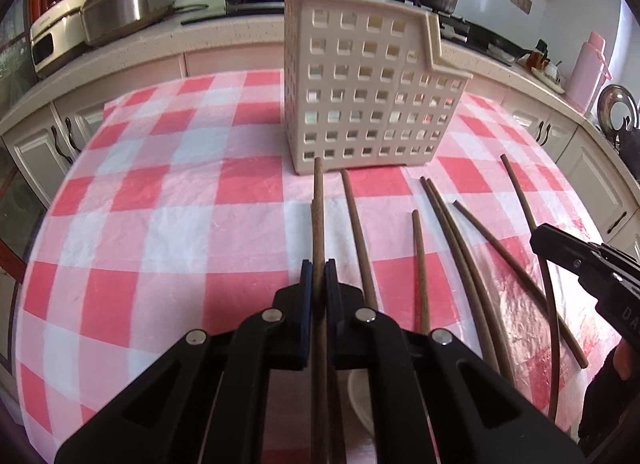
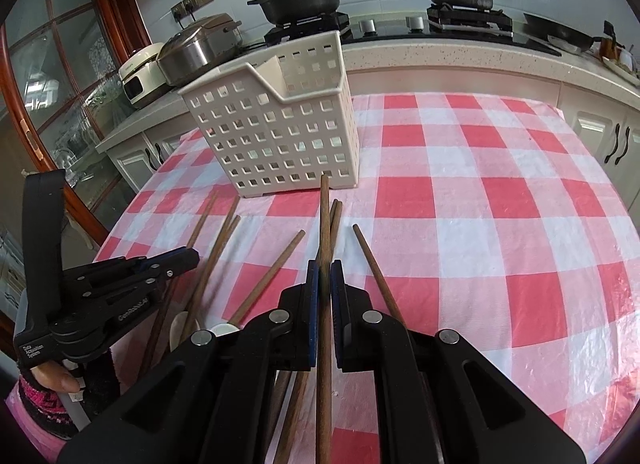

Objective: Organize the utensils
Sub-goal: 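Lift the wooden chopstick upright with the right gripper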

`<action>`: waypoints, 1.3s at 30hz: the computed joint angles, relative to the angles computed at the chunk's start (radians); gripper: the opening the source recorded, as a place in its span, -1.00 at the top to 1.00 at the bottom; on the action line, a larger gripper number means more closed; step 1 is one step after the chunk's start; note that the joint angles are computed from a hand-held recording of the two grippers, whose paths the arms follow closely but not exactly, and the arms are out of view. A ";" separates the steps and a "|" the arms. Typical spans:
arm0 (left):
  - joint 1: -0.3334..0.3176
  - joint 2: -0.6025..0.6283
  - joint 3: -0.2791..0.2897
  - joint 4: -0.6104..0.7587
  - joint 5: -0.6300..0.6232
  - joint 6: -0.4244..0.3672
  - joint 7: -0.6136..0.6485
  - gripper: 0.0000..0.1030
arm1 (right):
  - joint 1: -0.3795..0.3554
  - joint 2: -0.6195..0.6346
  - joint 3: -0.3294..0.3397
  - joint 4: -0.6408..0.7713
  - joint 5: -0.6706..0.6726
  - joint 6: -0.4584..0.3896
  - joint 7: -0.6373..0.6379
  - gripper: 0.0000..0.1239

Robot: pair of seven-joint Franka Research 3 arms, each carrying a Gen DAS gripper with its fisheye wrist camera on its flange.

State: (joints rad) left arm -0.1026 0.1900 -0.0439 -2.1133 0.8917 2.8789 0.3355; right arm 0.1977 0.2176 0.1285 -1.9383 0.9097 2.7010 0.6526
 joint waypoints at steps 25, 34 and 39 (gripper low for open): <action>0.099 -0.270 -0.087 -0.151 0.496 0.058 -0.459 0.88 | 0.055 -0.169 -0.029 -0.096 0.182 0.054 -0.169 0.87; 0.110 -0.353 -0.123 -0.185 0.585 0.023 -0.546 0.88 | 0.081 -0.232 -0.048 -0.134 0.257 0.069 -0.243 0.87; 0.109 -0.386 -0.132 -0.204 0.603 0.020 -0.572 0.88 | 0.097 -0.263 -0.059 -0.155 0.292 0.083 -0.278 0.86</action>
